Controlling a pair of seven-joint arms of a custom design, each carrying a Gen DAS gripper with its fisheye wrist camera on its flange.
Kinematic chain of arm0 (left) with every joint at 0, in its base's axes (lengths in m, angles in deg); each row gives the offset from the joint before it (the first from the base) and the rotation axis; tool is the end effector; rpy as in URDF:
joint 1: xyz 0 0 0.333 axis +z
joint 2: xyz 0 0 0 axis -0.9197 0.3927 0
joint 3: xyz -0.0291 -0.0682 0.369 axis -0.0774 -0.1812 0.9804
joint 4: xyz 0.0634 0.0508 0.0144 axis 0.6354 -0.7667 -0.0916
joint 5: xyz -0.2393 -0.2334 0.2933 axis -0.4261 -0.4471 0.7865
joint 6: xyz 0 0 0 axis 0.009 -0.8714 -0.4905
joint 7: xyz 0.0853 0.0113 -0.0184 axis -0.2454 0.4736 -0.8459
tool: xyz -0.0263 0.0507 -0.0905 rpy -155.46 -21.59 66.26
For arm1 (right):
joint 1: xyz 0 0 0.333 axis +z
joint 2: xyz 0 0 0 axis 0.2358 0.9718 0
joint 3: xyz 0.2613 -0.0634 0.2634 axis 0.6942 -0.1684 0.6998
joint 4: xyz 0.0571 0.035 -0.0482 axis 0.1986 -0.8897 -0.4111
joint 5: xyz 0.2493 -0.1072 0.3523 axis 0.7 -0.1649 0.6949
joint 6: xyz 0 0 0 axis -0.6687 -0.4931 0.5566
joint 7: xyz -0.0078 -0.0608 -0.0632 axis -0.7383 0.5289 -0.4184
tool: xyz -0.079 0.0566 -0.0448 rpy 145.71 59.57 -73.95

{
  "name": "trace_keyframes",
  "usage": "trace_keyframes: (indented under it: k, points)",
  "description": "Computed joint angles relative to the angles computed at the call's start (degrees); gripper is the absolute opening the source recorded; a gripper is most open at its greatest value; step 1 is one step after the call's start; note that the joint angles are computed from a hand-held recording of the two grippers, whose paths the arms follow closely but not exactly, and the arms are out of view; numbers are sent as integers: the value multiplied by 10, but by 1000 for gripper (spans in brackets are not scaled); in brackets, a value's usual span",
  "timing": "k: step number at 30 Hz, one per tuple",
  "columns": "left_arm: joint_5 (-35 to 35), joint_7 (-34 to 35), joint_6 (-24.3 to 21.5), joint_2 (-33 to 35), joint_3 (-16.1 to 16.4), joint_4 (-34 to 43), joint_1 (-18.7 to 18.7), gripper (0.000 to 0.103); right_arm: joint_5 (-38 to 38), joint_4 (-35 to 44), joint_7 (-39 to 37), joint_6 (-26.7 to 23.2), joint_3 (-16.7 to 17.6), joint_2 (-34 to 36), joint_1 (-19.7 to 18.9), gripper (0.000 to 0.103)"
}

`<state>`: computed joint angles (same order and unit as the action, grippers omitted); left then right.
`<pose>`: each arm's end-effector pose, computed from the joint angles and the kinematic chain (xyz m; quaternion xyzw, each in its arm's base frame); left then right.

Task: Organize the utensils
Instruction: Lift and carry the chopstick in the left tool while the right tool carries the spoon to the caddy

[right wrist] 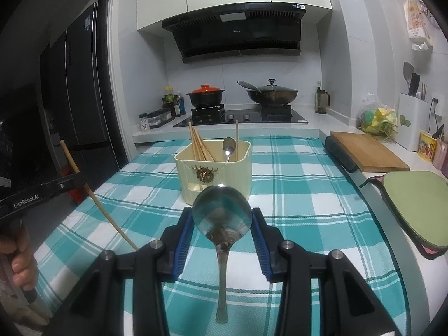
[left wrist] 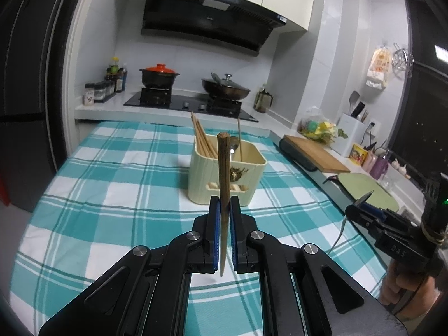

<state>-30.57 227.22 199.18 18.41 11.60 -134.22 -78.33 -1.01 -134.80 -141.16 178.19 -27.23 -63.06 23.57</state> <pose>0.6321 -0.2700 0.5581 -0.3941 0.7525 -0.5161 0.1099 0.4783 0.1866 0.5212 -0.4763 0.6943 -0.4116 0.3488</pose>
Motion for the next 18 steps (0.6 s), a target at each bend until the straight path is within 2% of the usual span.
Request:
trace_keyframes:
  k: [5,10,15,18]
  points:
    - [39,-37,-22,-1,5,16,1,5,5,6,-15,10,-5,-4,-3,42]
    - [88,-80,-53,15,7,62,7,5,22,29,-48,46,-18,3,-14,42]
    - [117,-110,-82,52,-1,151,16,5,54,78,-104,96,-33,26,-35,42]
    - [147,-135,-74,87,-10,217,14,5,81,127,-147,127,-43,52,-50,42]
